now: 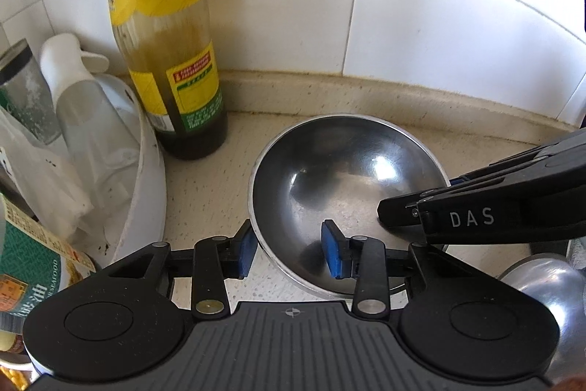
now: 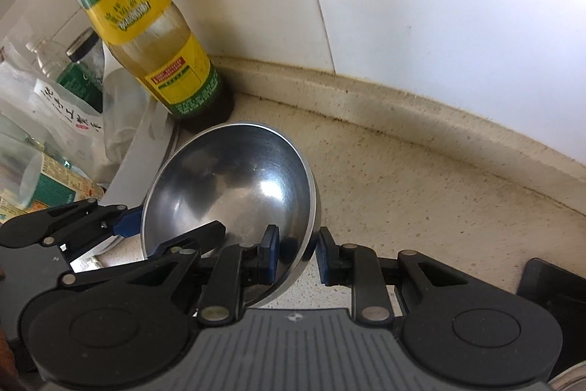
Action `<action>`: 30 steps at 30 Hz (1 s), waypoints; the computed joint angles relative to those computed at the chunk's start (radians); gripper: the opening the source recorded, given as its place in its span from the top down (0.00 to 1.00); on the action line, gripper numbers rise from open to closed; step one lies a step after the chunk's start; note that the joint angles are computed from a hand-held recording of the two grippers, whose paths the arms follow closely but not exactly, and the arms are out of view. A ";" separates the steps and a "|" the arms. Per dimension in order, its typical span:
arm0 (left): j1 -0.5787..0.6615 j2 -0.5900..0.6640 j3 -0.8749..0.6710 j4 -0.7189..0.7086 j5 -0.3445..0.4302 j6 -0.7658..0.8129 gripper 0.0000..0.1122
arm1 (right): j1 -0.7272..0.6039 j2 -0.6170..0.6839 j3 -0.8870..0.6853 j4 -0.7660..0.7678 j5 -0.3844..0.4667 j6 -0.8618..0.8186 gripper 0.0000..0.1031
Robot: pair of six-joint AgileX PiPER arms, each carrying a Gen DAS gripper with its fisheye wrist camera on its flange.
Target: Organize plates and bowls
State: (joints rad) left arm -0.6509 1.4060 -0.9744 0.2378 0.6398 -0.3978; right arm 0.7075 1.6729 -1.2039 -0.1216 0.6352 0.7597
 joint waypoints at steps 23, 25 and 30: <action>-0.191 -0.154 -0.094 0.150 0.137 -0.108 0.54 | 0.218 -0.269 0.005 -0.319 0.267 0.362 0.75; -0.215 -0.173 -0.097 0.168 0.151 -0.122 0.53 | 0.260 -0.290 0.002 -0.353 0.307 0.404 0.75; -0.295 -0.230 -0.100 0.221 0.203 -0.173 0.51 | 0.372 -0.329 -0.011 -0.428 0.418 0.509 0.74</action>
